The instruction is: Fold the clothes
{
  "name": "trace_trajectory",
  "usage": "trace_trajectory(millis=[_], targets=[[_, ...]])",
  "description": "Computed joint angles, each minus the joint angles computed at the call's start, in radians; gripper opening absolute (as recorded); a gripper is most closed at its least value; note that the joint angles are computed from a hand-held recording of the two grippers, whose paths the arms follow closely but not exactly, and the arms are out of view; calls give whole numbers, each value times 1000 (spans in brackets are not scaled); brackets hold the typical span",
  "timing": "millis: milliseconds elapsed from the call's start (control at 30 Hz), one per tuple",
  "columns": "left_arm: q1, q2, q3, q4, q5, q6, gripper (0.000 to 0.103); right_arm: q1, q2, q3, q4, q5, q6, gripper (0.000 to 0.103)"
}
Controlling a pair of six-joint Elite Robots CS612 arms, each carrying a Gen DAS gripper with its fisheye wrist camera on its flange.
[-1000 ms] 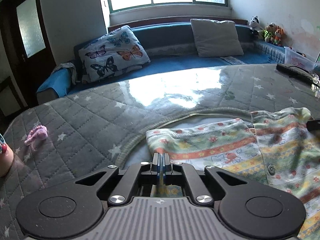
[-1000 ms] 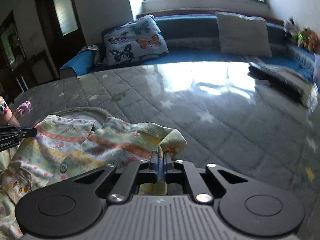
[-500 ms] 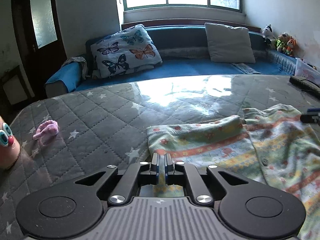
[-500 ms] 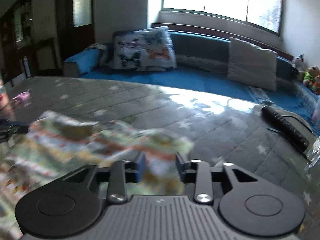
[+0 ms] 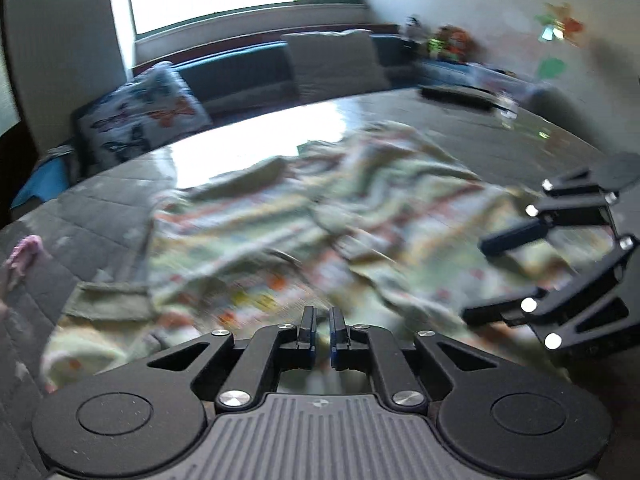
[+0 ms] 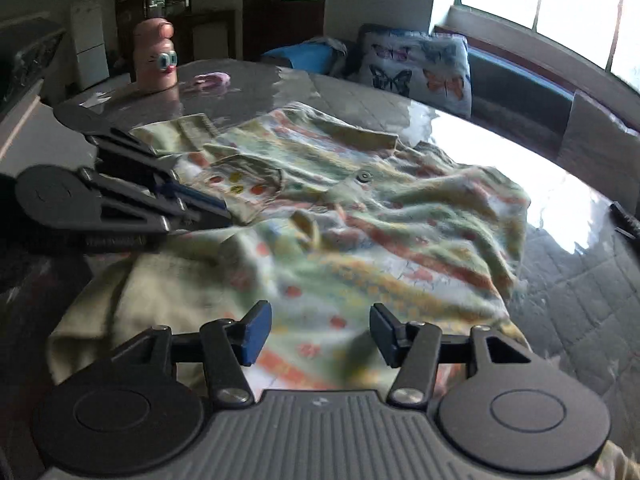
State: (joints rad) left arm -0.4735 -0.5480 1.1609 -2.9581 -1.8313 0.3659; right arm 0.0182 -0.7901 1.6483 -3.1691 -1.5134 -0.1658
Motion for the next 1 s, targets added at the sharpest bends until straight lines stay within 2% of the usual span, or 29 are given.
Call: trace_trajectory(millis=[133, 233, 300, 367, 500, 700, 800, 867, 900, 1000], targets=[[7, -11, 31, -13, -49, -48, 5, 8, -31, 51, -58, 22, 40, 48], [21, -13, 26, -11, -99, -127, 6, 9, -42, 68, -77, 95, 63, 45], [28, -15, 27, -35, -105, -160, 6, 12, -46, 76, -89, 137, 70, 45], [32, -18, 27, -44, -107, -186, 6, 24, -40, 74, -95, 140, 63, 42], [36, -25, 38, -51, -103, -206, 6, 38, -28, 60, -69, 123, 92, 23], [39, -19, 36, -39, -88, -239, 6, 38, -27, 68, -88, 145, 142, 22], [40, -18, 37, -34, -84, -243, 6, 43, -14, 56, -74, 132, 157, 22], [41, -18, 39, -36, -89, -245, 6, 43, -10, 54, -86, 127, 171, 17], [41, -19, 40, -36, -87, -242, 6, 42, -13, 60, -100, 125, 178, 6], [41, -19, 41, -36, -82, -235, 6, 39, -23, 76, -145, 119, 198, 3]])
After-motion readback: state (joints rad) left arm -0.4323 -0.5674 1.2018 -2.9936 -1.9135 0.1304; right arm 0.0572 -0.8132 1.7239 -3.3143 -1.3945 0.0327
